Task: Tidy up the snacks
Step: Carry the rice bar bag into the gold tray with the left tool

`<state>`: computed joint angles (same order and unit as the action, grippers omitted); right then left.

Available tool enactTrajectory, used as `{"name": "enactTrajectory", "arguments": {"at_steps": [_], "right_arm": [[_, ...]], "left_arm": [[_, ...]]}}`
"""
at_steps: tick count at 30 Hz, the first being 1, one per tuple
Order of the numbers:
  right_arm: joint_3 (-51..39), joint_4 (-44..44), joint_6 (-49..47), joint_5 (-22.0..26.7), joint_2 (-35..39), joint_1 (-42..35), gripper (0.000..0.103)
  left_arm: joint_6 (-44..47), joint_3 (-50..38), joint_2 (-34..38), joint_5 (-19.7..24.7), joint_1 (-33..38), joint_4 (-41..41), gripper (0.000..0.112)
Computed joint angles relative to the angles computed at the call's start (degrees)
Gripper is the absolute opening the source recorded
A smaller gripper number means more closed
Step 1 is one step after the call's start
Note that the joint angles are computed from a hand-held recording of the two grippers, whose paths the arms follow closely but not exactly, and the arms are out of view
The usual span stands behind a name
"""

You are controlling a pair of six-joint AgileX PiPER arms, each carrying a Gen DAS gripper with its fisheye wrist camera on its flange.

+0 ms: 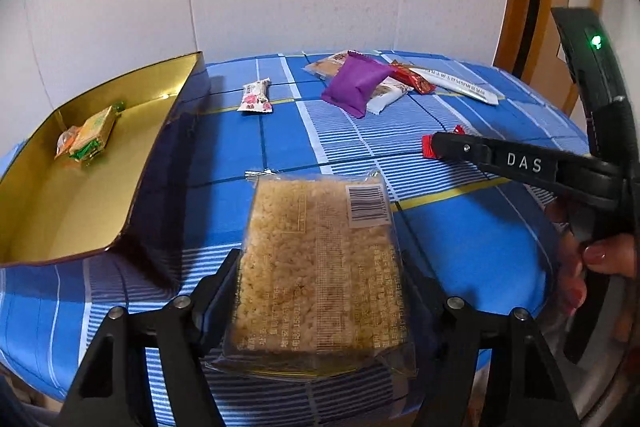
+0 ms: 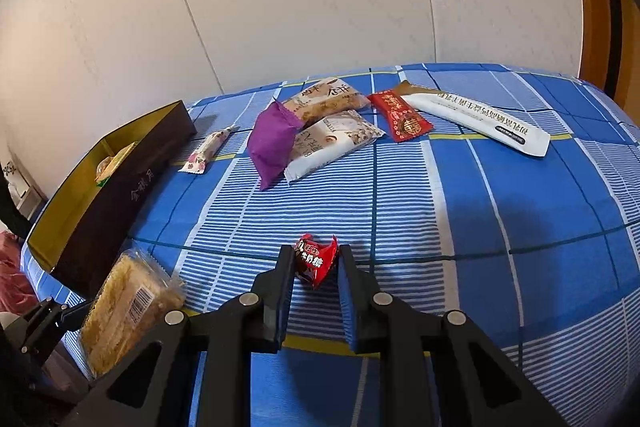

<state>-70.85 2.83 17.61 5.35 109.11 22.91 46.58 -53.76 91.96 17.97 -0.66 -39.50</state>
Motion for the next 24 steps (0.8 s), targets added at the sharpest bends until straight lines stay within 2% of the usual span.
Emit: {"name": "enactTrajectory", "arguments": {"at_steps": [3, 6, 10, 13, 15, 16, 18, 20, 24], "right_arm": [[0.0, 0.0, -0.2, -0.1, -0.1, 0.2, 0.021], [-0.1, -6.2, 5.8, -0.2, 0.0, 0.5, 0.021], [0.3, -3.5, 3.1, -1.3, -0.2, 0.5, 0.021], [0.6, -11.1, 10.6, -1.8, -0.4, 0.7, 0.021], [0.9, -11.5, 11.4, -2.2, -0.5, 0.7, 0.021], [1.0, -8.7, 8.9, -2.5, -0.5, 0.5, 0.021], [1.2, -4.1, 4.7, -2.9, -0.6, 0.2, 0.021], [1.3, -7.3, 8.5, -3.1, -0.6, 0.2, 0.021], [0.7, -6.0, 7.7, -3.1, -0.3, 0.3, 0.021]], "left_arm": [[3.9, -0.6, -0.8, 2.7, 1.8, -5.1, 0.073], [8.3, -0.3, -3.0, 4.0, 3.2, -9.8, 0.073], [12.4, -1.4, -5.2, 6.7, 5.7, -14.6, 0.073], [13.7, -3.7, -5.7, 7.6, 8.3, -15.6, 0.073], [12.3, -6.5, -4.8, 8.4, 10.9, -14.4, 0.073], [10.8, -8.1, -3.9, 8.6, 11.9, -13.2, 0.074], [5.4, -12.6, -1.3, 9.8, 14.9, -8.4, 0.074], [-0.6, -17.2, 1.6, 11.6, 17.3, -2.9, 0.074], [-13.6, -29.2, 9.3, 17.1, 21.8, 9.2, 0.074]]}}
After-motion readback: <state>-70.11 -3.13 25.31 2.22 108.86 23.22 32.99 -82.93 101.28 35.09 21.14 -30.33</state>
